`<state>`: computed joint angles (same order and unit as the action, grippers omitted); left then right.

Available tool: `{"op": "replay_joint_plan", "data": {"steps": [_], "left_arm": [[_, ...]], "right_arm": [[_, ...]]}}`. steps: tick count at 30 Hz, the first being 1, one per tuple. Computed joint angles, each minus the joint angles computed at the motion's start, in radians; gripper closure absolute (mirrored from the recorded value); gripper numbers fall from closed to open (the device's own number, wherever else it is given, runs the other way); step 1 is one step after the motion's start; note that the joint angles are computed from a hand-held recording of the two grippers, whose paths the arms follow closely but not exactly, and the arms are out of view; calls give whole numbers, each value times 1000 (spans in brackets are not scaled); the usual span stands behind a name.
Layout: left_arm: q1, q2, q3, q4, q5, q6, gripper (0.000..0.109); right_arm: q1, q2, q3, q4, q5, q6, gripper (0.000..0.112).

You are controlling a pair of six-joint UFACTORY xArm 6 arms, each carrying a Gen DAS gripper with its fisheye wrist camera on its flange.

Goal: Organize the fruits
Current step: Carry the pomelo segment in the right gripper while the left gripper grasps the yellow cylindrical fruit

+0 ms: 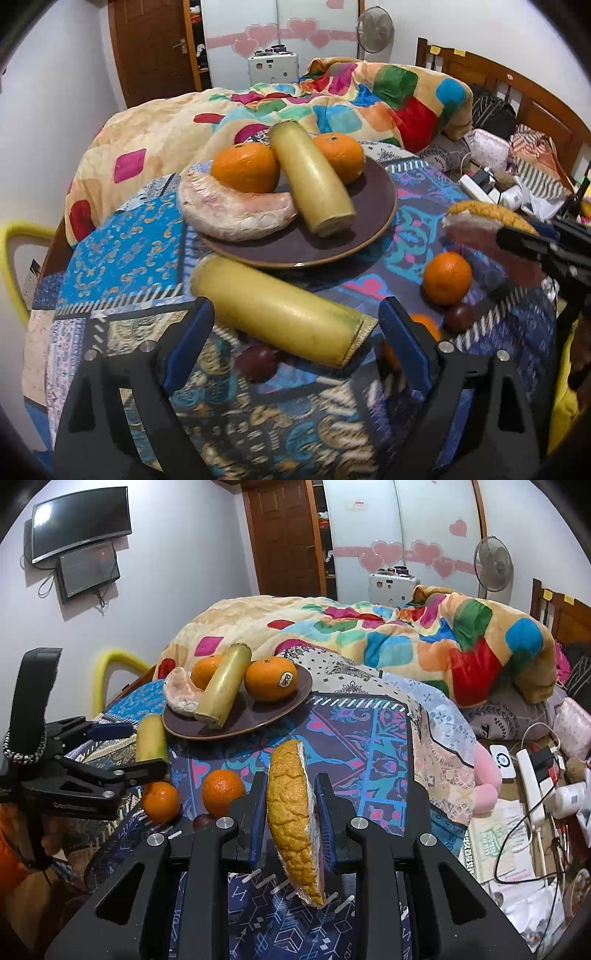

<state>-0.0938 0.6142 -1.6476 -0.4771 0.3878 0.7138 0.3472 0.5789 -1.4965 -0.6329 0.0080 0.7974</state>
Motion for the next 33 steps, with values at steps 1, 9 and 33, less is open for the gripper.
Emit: {"op": "replay_joint_plan", "data": {"steps": [1,9,33], "left_arm": [[8,-5,7,2,1,6,17],[88,-21,34,80,84,-29,34],[94,260,-452,144,345,-203,55]], "right_arm": [[-1,-1,3,2,-2,0,89],[2,9,1,41,-6,-31,89],[-4,17,-13,148,47,-140,88]]}}
